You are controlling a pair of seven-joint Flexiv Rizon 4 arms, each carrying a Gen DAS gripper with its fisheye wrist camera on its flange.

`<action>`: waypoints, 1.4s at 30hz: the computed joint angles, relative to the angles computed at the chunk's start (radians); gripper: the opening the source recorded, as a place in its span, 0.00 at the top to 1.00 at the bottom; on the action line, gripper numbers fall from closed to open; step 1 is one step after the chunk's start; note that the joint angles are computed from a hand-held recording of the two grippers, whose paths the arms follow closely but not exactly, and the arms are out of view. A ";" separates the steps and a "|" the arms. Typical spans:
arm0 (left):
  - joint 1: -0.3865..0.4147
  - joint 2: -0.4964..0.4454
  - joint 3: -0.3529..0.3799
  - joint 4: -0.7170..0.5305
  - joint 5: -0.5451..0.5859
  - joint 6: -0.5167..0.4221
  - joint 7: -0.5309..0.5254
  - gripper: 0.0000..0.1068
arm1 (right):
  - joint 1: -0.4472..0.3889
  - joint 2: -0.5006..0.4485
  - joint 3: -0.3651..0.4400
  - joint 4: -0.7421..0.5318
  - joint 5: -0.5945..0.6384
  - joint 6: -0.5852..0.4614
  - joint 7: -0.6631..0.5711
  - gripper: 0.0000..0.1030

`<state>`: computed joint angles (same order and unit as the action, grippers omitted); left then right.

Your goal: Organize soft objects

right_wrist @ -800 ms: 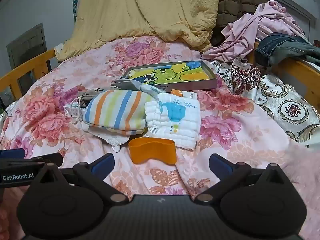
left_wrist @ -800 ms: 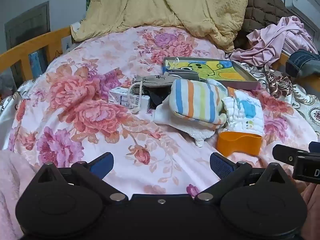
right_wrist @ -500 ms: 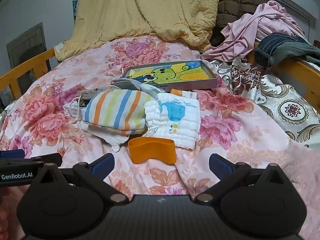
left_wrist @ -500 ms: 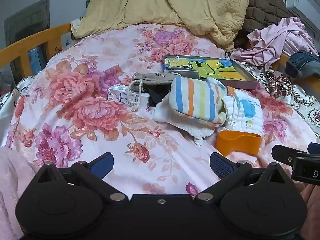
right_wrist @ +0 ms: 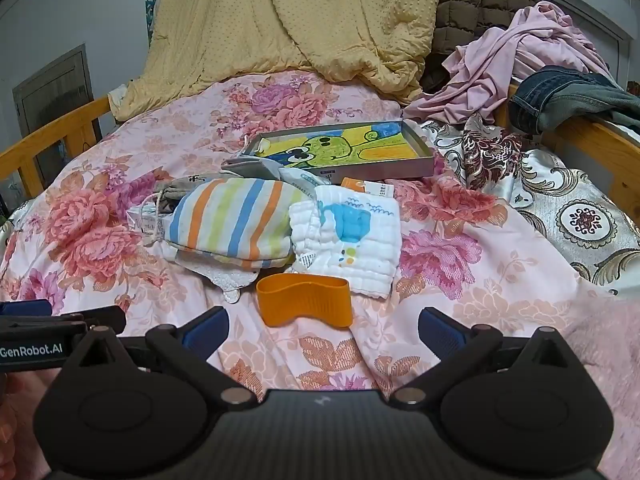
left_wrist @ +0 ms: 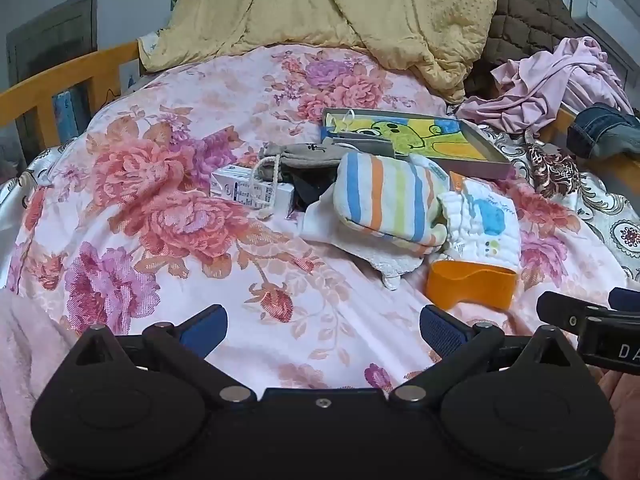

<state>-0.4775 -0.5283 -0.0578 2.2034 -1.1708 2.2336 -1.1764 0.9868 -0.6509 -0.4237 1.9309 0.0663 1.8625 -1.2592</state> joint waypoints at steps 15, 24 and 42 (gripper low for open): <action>0.004 0.002 -0.003 0.002 0.001 -0.002 -0.002 0.04 | 0.001 -0.001 -0.001 0.000 0.001 0.000 -0.001 0.00; 0.001 0.002 0.003 0.003 0.008 -0.007 -0.009 0.04 | 0.001 0.000 -0.001 0.000 0.001 -0.001 -0.001 0.00; 0.001 0.003 0.008 0.005 0.014 -0.013 -0.012 0.04 | 0.001 -0.001 -0.002 0.000 0.000 -0.001 0.000 0.00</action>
<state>-0.4764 -0.5256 -0.0493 2.2089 -1.1570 2.2207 -1.1881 0.9883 -0.6519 -0.4254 1.9306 0.0660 1.8614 -1.2589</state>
